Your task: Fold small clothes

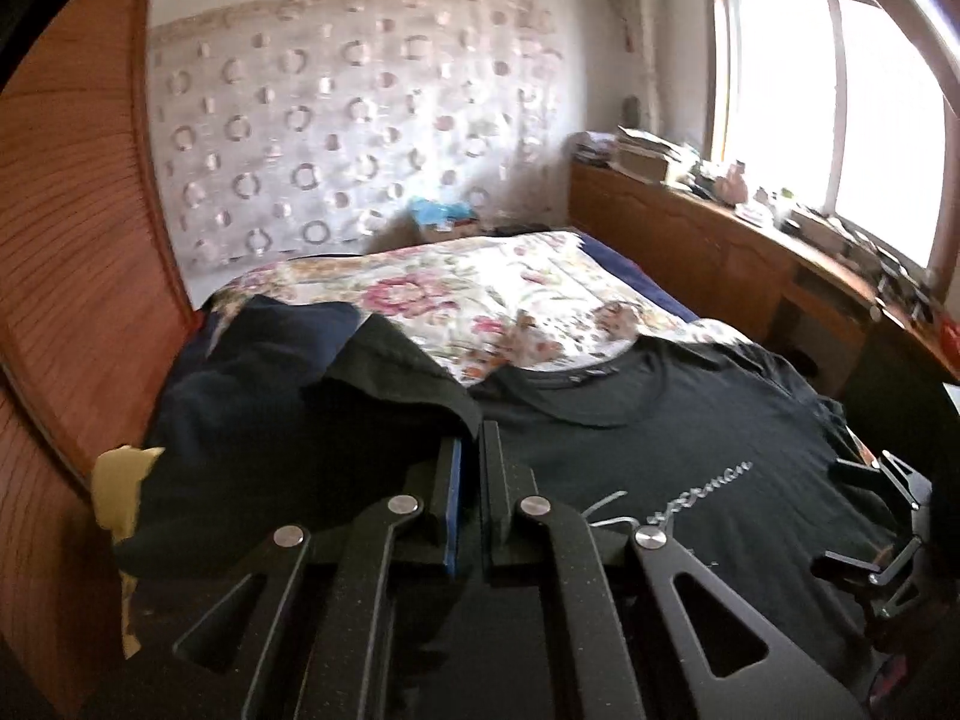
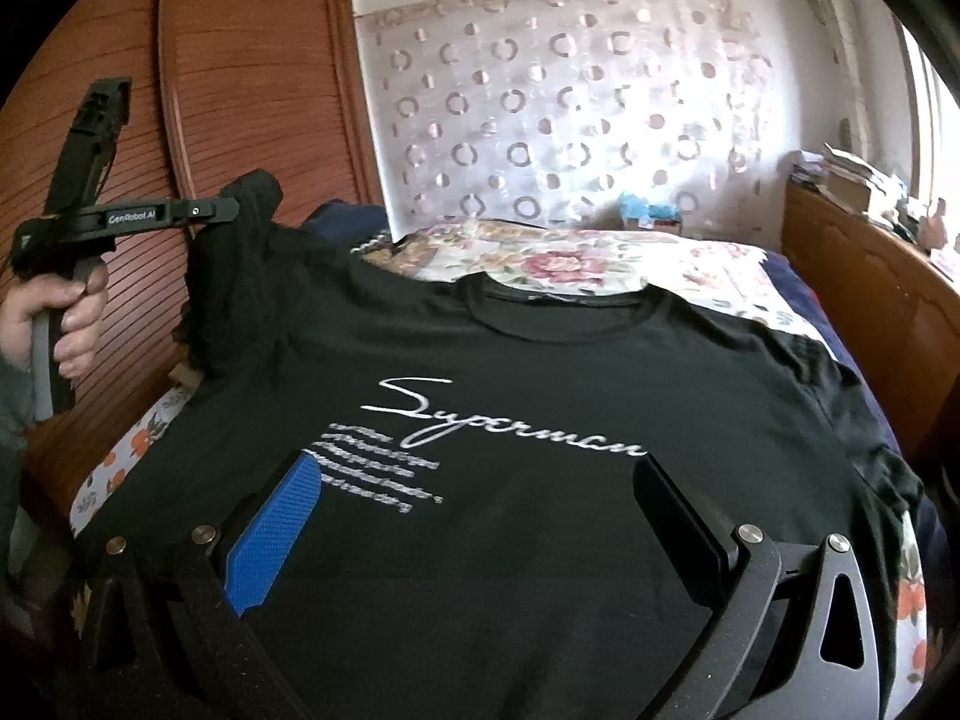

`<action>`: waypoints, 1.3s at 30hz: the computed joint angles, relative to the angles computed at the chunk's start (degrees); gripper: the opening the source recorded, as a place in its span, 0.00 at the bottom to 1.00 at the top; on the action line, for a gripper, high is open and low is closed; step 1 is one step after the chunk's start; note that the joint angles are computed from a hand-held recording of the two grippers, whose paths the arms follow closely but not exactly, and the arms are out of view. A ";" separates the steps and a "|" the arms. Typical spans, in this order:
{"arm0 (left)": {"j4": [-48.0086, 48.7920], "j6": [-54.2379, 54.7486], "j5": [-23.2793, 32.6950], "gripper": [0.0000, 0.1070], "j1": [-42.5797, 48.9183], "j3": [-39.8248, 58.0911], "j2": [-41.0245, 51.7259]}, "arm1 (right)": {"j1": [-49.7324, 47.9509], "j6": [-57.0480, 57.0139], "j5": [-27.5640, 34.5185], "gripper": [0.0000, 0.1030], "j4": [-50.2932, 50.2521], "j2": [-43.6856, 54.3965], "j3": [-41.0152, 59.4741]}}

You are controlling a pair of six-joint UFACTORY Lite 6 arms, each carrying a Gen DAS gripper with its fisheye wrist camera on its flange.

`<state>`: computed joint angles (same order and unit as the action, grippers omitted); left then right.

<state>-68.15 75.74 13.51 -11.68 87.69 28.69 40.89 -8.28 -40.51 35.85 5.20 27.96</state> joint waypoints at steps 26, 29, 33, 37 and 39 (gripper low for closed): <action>-59.02 59.98 6.80 0.73 5.66 -37.96 -19.91 | -9.18 3.02 12.19 0.84 -19.58 11.88 19.29; -64.50 65.51 7.12 0.73 5.55 -41.41 -21.12 | -11.10 6.37 16.50 0.69 -25.79 18.46 28.09; -68.21 69.05 7.38 0.73 5.66 -43.91 -21.58 | -12.45 8.74 22.61 0.50 -31.45 29.25 42.40; -72.40 73.76 8.29 0.73 6.39 -46.96 -23.00 | -12.91 13.54 28.94 0.44 -38.33 38.08 55.65; -74.06 75.51 8.40 0.73 6.54 -47.98 -23.71 | -13.13 21.26 32.35 0.44 -47.30 41.65 61.53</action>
